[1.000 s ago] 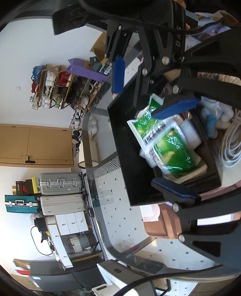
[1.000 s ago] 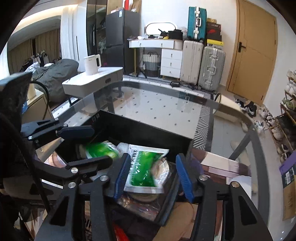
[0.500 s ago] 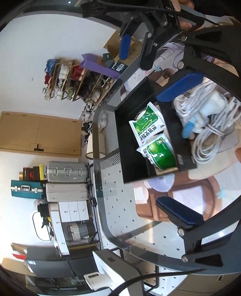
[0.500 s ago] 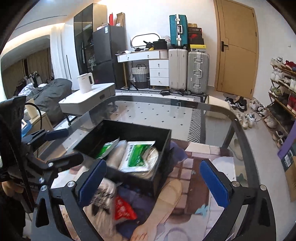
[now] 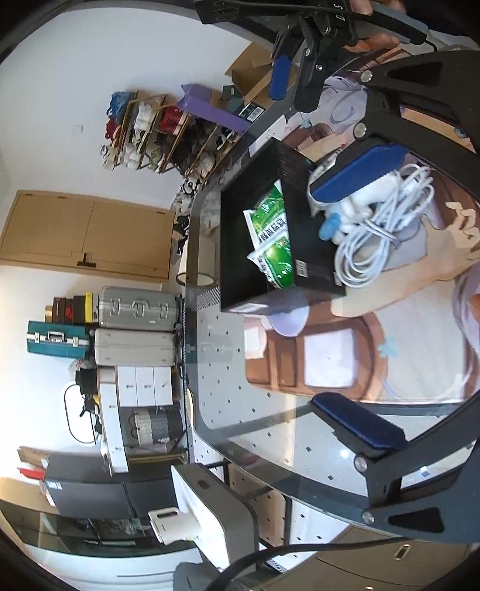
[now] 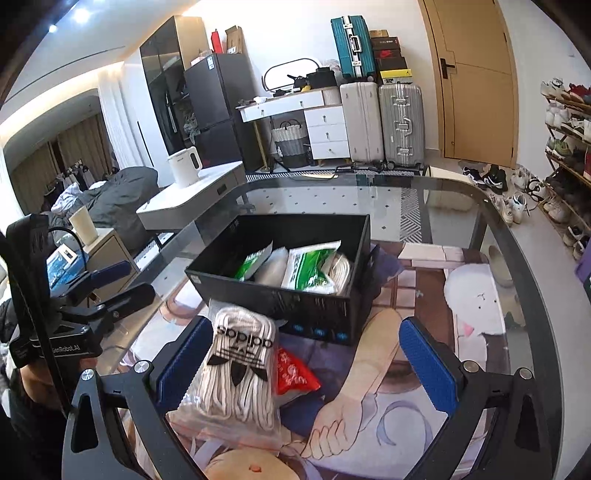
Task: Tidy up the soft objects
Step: 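Move both tools back to the cable coil and adidas rope bag, then grasp the clear adidas rope bag with the right gripper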
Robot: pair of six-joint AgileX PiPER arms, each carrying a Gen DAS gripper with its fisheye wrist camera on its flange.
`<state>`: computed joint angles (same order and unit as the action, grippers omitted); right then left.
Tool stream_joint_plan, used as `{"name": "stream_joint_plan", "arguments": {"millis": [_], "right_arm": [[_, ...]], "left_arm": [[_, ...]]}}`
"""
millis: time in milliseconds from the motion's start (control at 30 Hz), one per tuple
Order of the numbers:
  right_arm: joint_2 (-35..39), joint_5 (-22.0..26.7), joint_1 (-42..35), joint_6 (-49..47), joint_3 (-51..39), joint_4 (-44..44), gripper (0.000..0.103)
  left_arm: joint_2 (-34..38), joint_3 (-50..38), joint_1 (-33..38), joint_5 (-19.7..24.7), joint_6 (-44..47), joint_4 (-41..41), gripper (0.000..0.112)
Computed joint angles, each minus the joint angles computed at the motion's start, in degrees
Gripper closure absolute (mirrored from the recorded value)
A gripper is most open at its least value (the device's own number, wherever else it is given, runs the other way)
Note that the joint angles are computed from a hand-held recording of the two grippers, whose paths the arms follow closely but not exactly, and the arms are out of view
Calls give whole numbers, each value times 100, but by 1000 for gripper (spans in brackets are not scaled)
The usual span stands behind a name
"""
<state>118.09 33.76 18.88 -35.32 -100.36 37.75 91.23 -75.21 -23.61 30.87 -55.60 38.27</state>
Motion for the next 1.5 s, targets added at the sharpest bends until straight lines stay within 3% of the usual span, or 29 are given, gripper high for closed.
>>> {"name": "stream_joint_plan", "arguments": {"millis": [200, 300, 567, 933, 1267, 1367, 1433, 1500], "right_arm": [[-13, -8, -20, -297, 237, 501, 1], [58, -52, 94, -15, 162, 107, 1], [192, 139, 77, -39, 20, 211, 1], [448, 586, 76, 6, -246, 334, 1], [563, 475, 199, -12, -216, 317, 1], [618, 422, 250, 219, -293, 109, 4], [671, 496, 263, 281, -345, 75, 15], [694, 473, 313, 381, -350, -63, 18]], "left_arm": [[-146, 507, -155, 18, -425, 354, 9], [-166, 649, -170, -91, -579, 426, 9], [-85, 788, -250, -257, -825, 605, 9], [21, 762, -190, -384, -702, 382, 9], [-19, 861, -169, -556, -470, 192, 9], [-32, 887, -165, -588, -449, 153, 9], [-15, 862, -160, -571, -390, 68, 9], [2, 847, -177, -551, -367, 49, 9]]}}
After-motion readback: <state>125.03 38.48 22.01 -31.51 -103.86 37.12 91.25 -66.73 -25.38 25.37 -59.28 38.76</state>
